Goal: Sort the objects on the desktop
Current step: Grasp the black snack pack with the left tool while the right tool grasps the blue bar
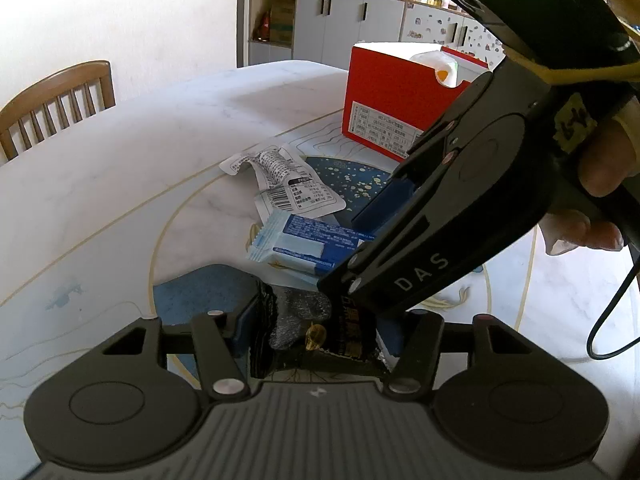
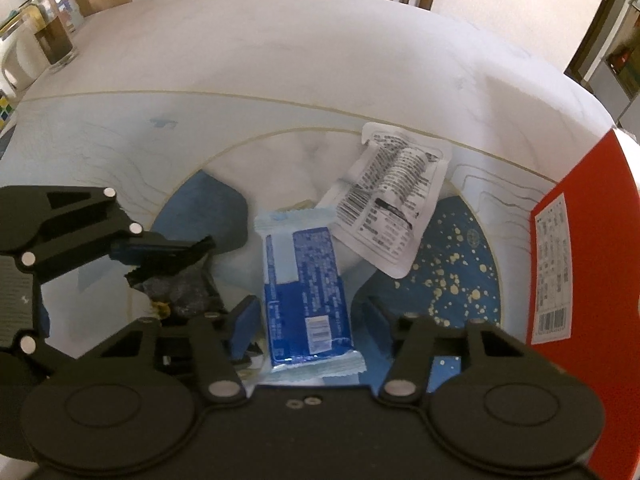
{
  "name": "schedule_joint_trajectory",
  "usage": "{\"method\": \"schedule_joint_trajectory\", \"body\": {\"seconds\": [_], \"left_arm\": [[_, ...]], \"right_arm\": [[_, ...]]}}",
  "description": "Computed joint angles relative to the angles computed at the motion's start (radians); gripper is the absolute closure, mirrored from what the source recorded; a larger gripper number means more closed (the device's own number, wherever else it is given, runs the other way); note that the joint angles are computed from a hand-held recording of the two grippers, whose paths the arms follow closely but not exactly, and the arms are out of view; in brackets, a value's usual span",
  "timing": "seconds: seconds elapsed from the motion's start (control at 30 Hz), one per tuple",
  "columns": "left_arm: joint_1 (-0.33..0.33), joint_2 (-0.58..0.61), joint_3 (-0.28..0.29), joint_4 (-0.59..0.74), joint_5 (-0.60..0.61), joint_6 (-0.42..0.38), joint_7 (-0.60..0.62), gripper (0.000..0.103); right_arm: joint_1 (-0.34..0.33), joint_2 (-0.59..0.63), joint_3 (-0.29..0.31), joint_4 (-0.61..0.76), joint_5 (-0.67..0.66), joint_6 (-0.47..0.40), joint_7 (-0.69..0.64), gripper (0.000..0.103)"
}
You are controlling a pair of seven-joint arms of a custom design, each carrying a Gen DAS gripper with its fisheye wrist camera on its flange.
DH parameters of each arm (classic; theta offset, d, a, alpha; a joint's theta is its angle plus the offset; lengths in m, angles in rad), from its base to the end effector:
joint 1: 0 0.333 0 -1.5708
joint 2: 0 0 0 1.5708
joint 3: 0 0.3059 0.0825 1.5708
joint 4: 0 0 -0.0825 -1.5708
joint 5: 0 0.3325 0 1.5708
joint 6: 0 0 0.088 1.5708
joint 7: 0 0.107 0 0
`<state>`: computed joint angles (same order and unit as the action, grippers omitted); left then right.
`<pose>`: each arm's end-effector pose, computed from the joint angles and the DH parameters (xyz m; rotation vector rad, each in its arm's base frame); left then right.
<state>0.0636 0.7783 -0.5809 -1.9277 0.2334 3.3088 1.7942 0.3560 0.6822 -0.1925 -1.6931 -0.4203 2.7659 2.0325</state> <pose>0.5654 -0.2831 0.2587 -1.1479 2.4593 -1.1012 0.6508 0.1463 0.2725 -2.1647 1.8969 -0.6959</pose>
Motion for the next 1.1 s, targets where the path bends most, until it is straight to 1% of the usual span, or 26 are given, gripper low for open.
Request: {"method": "schedule_joint_trajectory", "body": {"seconds": [0.1,0.13,0.17,0.23,0.27,0.47,0.67,0.93,1.1], "left_arm": [[0.017,0.003,-0.017,-0.005,0.001,0.003,-0.004,0.046],[0.021,0.002,-0.020,-0.009,0.002,0.005,-0.006,0.046],[0.018,-0.003,-0.016,-0.014,0.000,0.011,-0.011,0.046],[0.020,-0.008,-0.014,-0.023,0.002,0.021,-0.020,0.047],[0.031,-0.007,-0.024,-0.024,0.005,0.018,-0.026,0.047],[0.065,-0.016,-0.048,-0.043,0.013,0.022,-0.057,0.047],[0.085,-0.037,-0.059,-0.066,0.032,0.041,-0.090,0.047],[0.096,-0.079,-0.061,-0.102,0.054,0.061,-0.153,0.047],[0.086,-0.120,-0.051,-0.118,0.046,0.043,-0.202,0.047]], "right_arm": [[0.005,0.002,-0.005,-0.001,-0.003,0.008,0.005,0.054],[0.008,0.002,-0.007,-0.003,-0.006,0.011,0.007,0.060],[0.012,0.002,-0.011,-0.003,-0.011,0.010,0.008,0.063],[0.015,0.004,-0.012,0.002,-0.016,0.003,0.005,0.064],[0.016,0.004,-0.013,0.002,-0.018,0.000,0.005,0.065],[0.027,-0.007,-0.027,-0.007,-0.040,-0.006,0.026,0.066],[0.039,-0.041,-0.040,-0.040,-0.077,0.005,0.066,0.066],[0.038,-0.101,-0.043,-0.106,-0.128,0.033,0.112,0.066],[0.043,-0.142,-0.052,-0.149,-0.167,0.056,0.146,0.066]]}}
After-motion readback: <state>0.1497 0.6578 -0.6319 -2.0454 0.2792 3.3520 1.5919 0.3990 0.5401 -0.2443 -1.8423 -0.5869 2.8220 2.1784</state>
